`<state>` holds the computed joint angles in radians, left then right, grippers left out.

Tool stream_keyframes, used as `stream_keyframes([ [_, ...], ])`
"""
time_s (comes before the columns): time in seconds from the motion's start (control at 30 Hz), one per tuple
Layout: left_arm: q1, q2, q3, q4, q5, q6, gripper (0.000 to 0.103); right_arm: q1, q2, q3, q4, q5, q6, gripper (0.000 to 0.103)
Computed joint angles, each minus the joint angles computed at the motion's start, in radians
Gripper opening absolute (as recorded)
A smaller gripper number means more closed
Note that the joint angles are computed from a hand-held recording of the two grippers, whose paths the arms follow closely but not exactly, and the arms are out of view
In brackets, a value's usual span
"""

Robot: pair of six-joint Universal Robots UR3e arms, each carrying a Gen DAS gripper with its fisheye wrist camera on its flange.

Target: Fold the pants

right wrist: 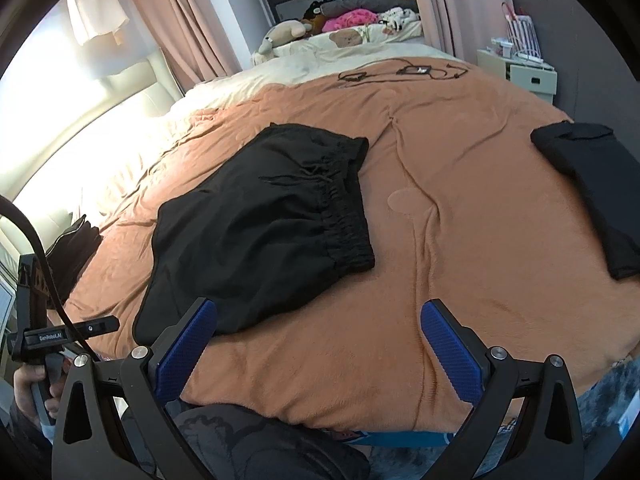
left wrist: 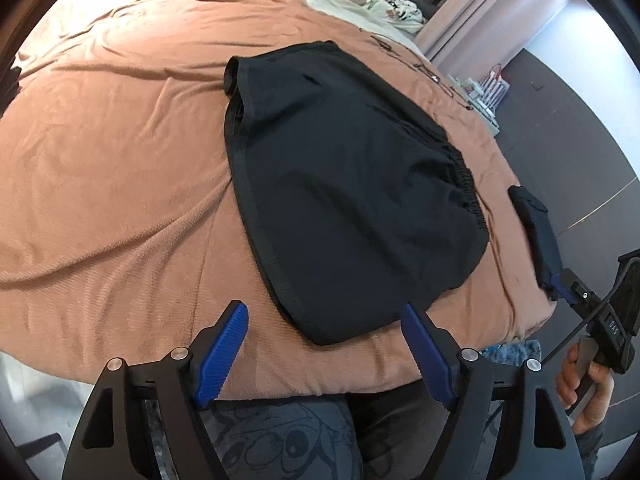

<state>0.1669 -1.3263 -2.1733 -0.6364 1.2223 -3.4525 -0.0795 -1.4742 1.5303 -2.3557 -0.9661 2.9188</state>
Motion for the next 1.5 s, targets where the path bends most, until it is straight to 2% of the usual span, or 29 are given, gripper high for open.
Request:
stream_keyframes([
  [0.07,0.008,-0.014,-0.006,0.007,-0.012,-0.004,0.069,0.002,0.021,-0.020,0.013,-0.002,-0.003,0.103],
  [0.13,0.024,-0.029,-0.019,0.017,-0.050,-0.006,0.055,0.007,0.042,-0.044,0.027,-0.005,-0.002,0.103],
  [0.17,0.032,-0.036,-0.026,0.021,-0.069,-0.006,0.053,0.008,0.053,-0.054,0.034,-0.003,-0.003,0.103],
  [0.53,0.077,-0.055,-0.075,0.020,-0.160,-0.040,0.054,0.041,0.172,-0.149,0.060,0.002,0.025,0.101],
  [0.73,0.118,-0.122,-0.093,0.124,-0.228,-0.067,0.055,0.049,0.229,-0.188,0.060,0.014,0.046,0.101],
  [0.97,0.219,-0.156,-0.183,0.285,-0.361,-0.135,0.055,0.034,0.307,-0.245,0.093,0.066,0.075,0.101],
  [1.13,0.251,-0.064,-0.285,0.306,-0.386,-0.153,0.054,0.018,0.383,-0.305,0.117,0.134,0.103,0.099],
  [1.23,0.214,-0.067,-0.284,0.332,-0.352,-0.183,0.054,0.009,0.431,-0.345,0.143,0.164,0.120,0.091],
  [1.3,0.183,-0.096,-0.261,0.357,-0.323,-0.207,0.054,0.005,0.466,-0.370,0.137,0.187,0.148,0.090],
  [1.37,0.167,-0.125,-0.246,0.382,-0.310,-0.224,0.050,0.007,0.493,-0.401,0.127,0.196,0.172,0.089],
  [1.43,0.146,-0.148,-0.219,0.382,-0.277,-0.241,0.028,0.010,0.522,-0.434,0.114,0.198,0.199,0.086],
  [1.47,0.146,-0.154,-0.213,0.373,-0.271,-0.240,0.022,0.013,0.535,-0.450,0.112,0.199,0.208,0.085],
  [1.5,0.152,-0.158,-0.215,0.373,-0.280,-0.241,0.011,0.016,0.560,-0.479,0.114,0.206,0.219,0.081],
])
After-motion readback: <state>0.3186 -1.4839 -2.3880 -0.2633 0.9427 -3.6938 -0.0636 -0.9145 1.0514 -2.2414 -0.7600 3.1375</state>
